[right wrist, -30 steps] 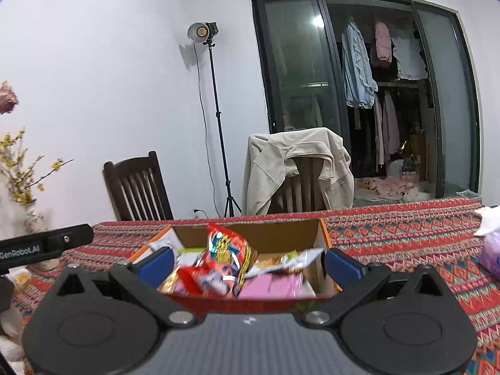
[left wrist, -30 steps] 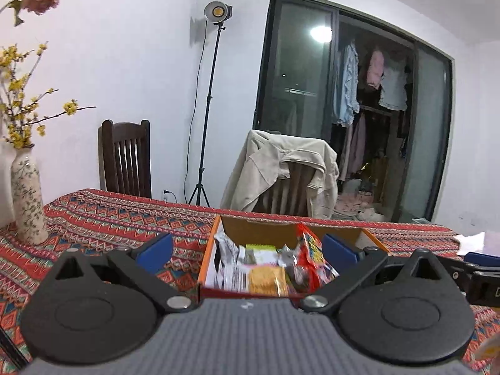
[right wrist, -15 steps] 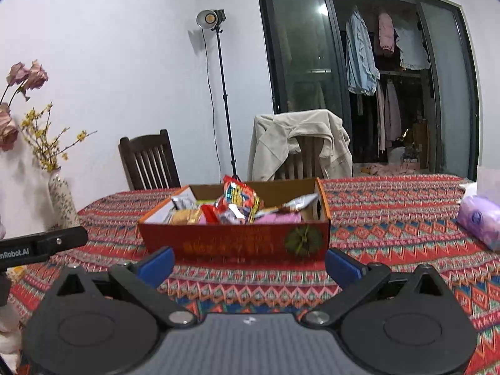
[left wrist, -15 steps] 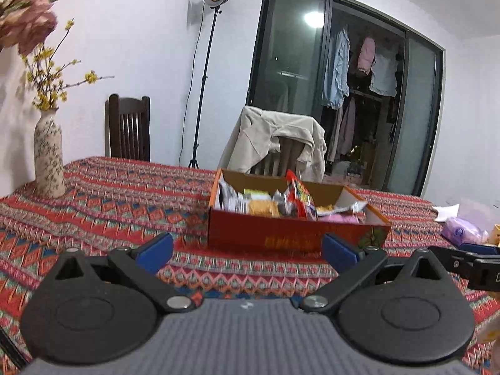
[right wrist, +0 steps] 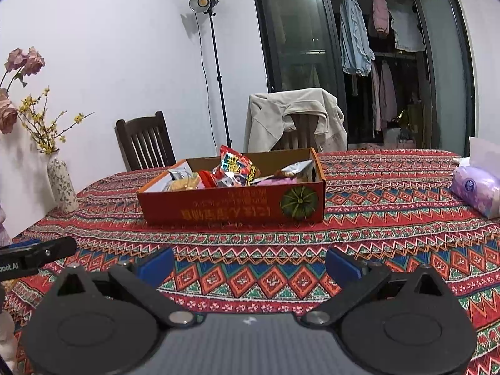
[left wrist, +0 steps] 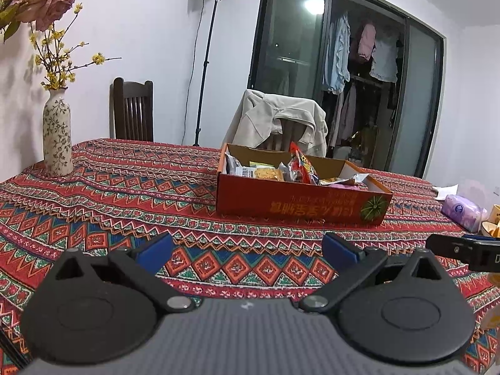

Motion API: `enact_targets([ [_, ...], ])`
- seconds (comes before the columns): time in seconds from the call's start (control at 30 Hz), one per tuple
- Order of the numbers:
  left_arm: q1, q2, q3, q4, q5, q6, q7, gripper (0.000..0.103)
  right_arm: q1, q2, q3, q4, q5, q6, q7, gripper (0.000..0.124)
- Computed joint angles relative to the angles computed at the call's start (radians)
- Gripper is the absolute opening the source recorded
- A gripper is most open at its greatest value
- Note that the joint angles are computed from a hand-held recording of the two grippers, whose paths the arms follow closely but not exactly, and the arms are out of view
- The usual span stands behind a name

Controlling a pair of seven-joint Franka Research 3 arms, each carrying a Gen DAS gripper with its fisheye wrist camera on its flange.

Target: Organize snacks

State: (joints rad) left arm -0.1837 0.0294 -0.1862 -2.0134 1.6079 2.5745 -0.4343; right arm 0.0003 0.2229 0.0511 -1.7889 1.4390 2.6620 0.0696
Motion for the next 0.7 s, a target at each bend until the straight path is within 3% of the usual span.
enact_targets([
  [0.7, -0.002, 0.0, 0.0, 0.0, 0.008, 0.002, 0.009, 0.103, 0.004, 0.0, 0.002, -0.005, -0.011, 0.006, 0.008, 0.103],
])
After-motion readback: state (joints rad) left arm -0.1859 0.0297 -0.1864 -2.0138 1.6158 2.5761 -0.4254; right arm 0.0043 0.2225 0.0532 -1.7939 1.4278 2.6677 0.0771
